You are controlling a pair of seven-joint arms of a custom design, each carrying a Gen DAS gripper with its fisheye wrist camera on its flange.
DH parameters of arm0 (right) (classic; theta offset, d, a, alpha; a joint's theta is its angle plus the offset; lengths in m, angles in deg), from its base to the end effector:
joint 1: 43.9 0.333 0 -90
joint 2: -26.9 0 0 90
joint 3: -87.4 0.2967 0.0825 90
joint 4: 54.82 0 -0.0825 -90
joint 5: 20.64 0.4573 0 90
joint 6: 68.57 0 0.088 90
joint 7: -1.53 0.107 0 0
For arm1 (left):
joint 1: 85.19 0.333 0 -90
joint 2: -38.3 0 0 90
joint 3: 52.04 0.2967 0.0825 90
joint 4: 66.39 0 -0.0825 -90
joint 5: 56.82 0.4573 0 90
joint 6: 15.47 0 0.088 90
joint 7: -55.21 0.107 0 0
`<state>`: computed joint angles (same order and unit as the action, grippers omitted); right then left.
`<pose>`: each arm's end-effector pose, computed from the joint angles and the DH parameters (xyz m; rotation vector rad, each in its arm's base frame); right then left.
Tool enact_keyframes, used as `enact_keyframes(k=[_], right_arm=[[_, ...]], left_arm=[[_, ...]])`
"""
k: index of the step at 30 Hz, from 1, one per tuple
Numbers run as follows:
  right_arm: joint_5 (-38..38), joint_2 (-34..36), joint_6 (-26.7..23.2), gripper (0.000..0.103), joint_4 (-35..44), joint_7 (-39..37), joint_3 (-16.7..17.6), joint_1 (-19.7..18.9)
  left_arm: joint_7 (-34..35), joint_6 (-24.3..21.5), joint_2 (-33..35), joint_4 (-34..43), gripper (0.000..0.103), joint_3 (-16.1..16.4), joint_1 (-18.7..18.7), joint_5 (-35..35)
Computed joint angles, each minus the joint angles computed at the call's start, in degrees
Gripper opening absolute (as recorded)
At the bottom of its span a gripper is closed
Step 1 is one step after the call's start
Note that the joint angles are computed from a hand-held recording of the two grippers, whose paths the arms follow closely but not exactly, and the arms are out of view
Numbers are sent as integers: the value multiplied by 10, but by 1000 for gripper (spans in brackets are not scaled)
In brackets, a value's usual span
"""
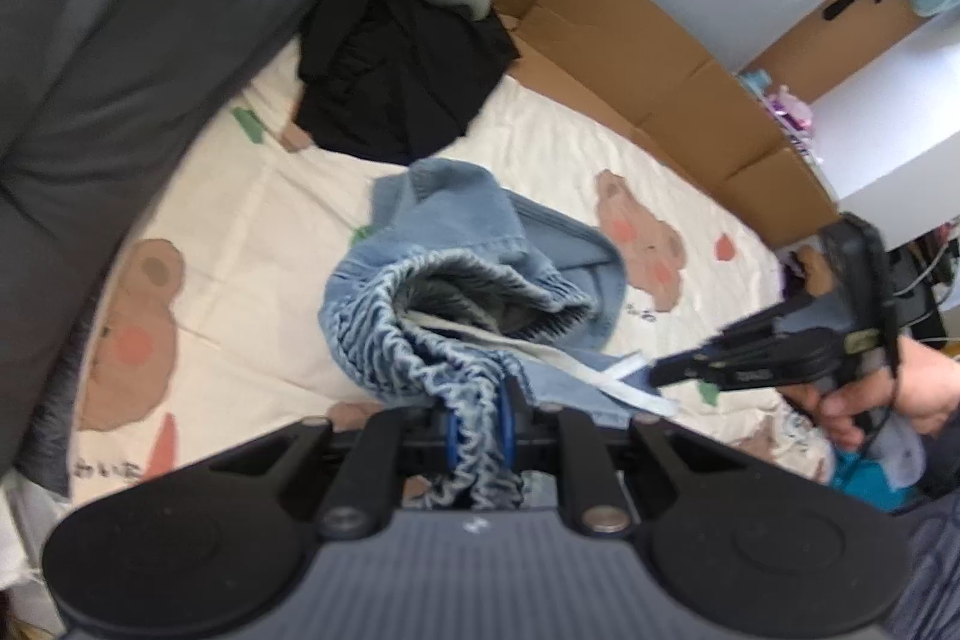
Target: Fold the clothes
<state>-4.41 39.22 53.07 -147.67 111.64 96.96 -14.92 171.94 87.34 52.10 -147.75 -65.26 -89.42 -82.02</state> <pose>0.5618 0.4529 0.4917 -2.1438 1.7555 0.2908 0.6761 -0.2325 0.5622 1.2140 -2.5821 0.6729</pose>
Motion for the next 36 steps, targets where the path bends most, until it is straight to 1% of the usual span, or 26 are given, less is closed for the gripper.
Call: enact_keyframes(k=[2, 4, 5, 9, 11, 13, 18, 21, 24, 28, 29, 31, 32, 33, 34, 36], right_arm=[[3, -8, 0, 9, -7, -4, -1, -3], [8, -21, 6, 23, -19, -8, -2, -6], [9, -27, 10, 25, -23, -9, -3, -8], [2, -45, 19, 26, -34, -2, -6, -12], [-1, -53, 26, 26, -40, 4, -7, -14], [-5, -55, 28, 26, -40, 8, -7, -16], [-9, -66, 36, 28, -44, 8, -7, -19], [-7, -76, 40, 31, -54, 8, -7, -20], [-12, -82, 36, 32, -58, 8, -6, -21], [-18, -88, 36, 36, -63, 9, -8, -24], [-20, -90, 38, 37, -64, 11, -8, -25], [-19, -96, 45, 38, -68, 16, -9, -27], [-16, -100, 52, 39, -72, 20, -9, -28], [-11, -105, 58, 40, -77, 23, -9, -29], [-8, -109, 61, 40, -82, 23, -9, -30], [-9, -118, 61, 40, -89, 20, -9, -31]], left_arm=[[6, 5, 6, 4, 15, 3, -2, 21], [3, 13, 11, 3, 15, 8, -1, 43], [3, 19, 13, 0, 15, 10, -1, 55], [-11, 69, 17, -31, 16, 19, 0, 104], [-29, 90, 30, -38, 16, 22, -1, 131], [-52, 103, 43, -44, 19, 25, -3, 158], [-123, 130, 49, -75, 32, 31, -12, 229], [-142, 135, 44, -84, 32, 32, -13, 259], [-131, 147, 31, -91, 33, 27, -8, 262], [-128, 144, 24, -79, 39, 15, 0, 207], [-123, 146, 23, -77, 42, 12, -1, 199], [-114, 158, 17, -83, 43, 5, -7, 188], [-109, 165, 13, -87, 46, 2, -10, 180], [-106, 170, 11, -90, 52, -1, -14, 173], [-104, 171, 10, -93, 55, -3, -18, 169], [-101, 175, 8, -97, 56, -8, -28, 162]])
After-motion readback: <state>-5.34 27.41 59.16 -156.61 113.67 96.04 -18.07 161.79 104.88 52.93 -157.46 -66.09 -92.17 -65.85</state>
